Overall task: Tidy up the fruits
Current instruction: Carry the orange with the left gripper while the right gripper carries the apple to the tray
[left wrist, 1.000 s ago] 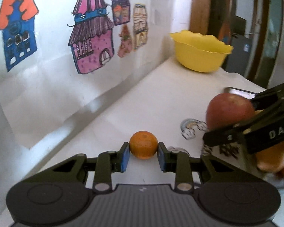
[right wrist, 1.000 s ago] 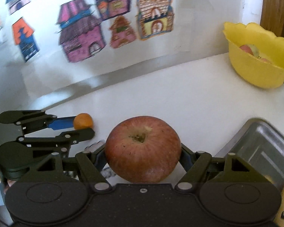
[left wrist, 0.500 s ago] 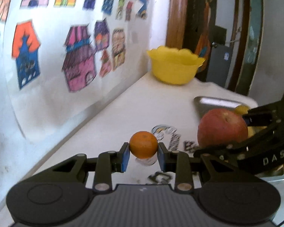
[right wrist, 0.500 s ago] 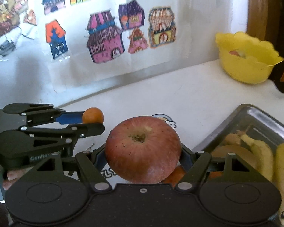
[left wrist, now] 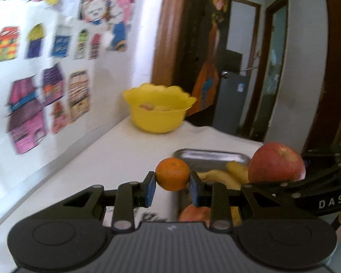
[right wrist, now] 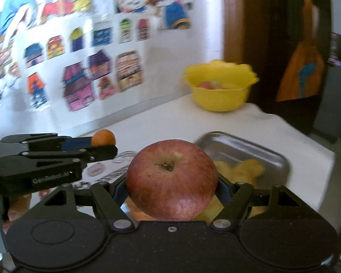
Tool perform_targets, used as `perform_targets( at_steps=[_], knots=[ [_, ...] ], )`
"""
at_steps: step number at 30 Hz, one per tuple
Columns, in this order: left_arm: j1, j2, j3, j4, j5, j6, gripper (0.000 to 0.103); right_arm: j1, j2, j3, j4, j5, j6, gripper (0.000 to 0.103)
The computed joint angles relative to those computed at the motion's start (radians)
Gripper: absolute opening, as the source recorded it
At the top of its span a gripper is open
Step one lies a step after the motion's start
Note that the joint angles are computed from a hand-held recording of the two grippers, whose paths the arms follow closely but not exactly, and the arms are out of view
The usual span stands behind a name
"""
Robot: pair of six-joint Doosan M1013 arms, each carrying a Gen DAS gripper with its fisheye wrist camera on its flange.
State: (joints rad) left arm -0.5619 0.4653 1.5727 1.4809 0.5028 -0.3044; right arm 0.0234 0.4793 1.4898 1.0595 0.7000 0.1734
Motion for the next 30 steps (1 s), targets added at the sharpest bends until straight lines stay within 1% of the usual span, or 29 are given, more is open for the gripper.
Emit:
perform_targets(
  at_steps=[4,6,9,11,14,16,23,30],
  knots=[
    [0.003,0.038,-0.063,-0.026,-0.039,0.062,0.034,-0.019,0.003,-0.002,0.006,-0.071,0.005,0.076],
    [0.010,0.058,-0.091,-0.051,-0.061,0.097,0.034,-0.026,0.013,-0.012,0.004,-0.089,0.021,0.076],
    [0.023,0.091,-0.141,-0.147,-0.079,0.196,0.034,-0.036,0.031,-0.025,0.016,-0.095,0.027,0.076],
    [0.032,0.114,-0.176,-0.217,-0.078,0.264,0.034,-0.039,0.045,-0.035,0.012,-0.088,0.041,0.076],
    [0.041,0.143,-0.220,-0.301,-0.059,0.346,0.034,-0.041,0.066,-0.049,-0.001,-0.078,0.063,0.076],
    [0.044,0.157,-0.241,-0.342,-0.048,0.390,0.034,-0.042,0.076,-0.056,-0.014,-0.068,0.073,0.076],
    [0.050,0.183,-0.277,-0.420,-0.040,0.482,0.034,-0.045,0.071,-0.033,0.036,-0.064,0.008,0.076],
    [0.056,0.196,-0.295,-0.482,-0.041,0.543,0.034,-0.038,0.068,-0.017,0.095,-0.101,-0.078,0.076]
  ],
)
